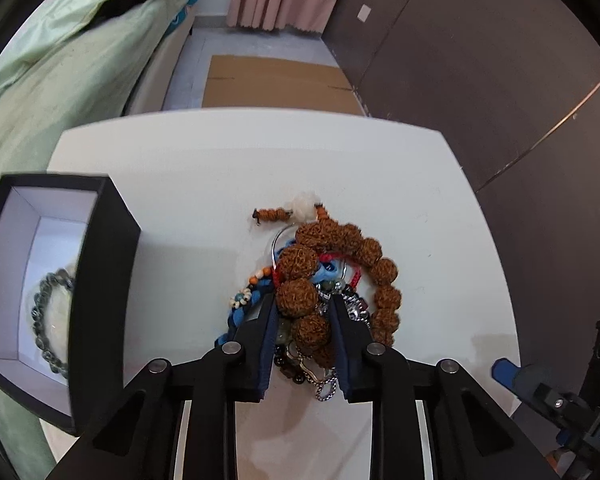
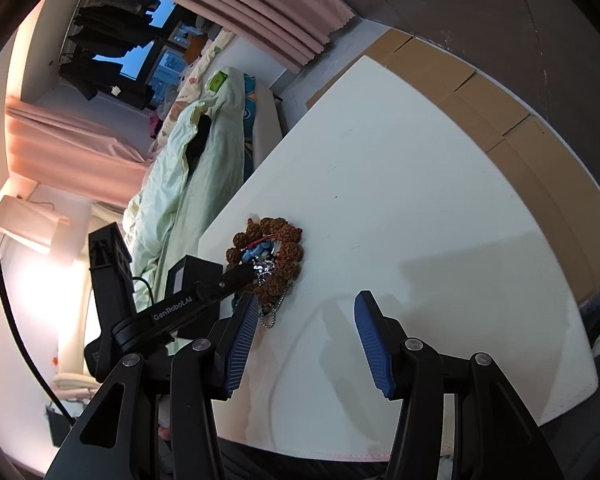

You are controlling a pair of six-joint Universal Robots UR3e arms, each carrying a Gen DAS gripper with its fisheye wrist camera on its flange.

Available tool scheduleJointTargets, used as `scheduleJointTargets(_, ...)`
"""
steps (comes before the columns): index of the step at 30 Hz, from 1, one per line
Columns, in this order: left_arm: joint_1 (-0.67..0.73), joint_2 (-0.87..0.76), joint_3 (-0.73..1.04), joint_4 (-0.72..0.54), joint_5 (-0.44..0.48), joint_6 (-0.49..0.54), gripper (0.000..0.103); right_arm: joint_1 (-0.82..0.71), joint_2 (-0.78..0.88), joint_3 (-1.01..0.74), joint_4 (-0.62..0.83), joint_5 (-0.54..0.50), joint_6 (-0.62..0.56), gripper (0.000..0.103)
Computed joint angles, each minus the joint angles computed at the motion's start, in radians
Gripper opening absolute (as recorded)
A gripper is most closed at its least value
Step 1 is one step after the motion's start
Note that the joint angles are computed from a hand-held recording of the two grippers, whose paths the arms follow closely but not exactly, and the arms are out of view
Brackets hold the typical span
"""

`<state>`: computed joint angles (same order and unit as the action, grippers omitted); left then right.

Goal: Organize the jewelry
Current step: 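Grasp the brown rudraksha bead bracelet with the left gripper, then carry the brown bead bracelet into the black box and open the left gripper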

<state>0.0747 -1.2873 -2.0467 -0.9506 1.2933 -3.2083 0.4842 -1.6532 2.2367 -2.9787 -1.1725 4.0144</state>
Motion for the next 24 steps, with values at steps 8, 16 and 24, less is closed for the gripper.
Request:
scheduleJointTargets(8,0.024,0.091,0.08,-0.081,-0.069,0.059,0.019,0.031,0.049,-0.055,0.004,-0.019,0.015,0.052)
scheduleJointTargets(16,0.079,0.183,0.169,-0.177,-0.136,0.105,0.019,0.05,0.092,-0.117,0.024,-0.016,0.008,0.052)
scheduleJointTargets(24,0.243,0.309,0.173,-0.312,-0.215,0.207,0.019,0.099,0.208,-0.275,0.103,-0.023,-0.02,0.052)
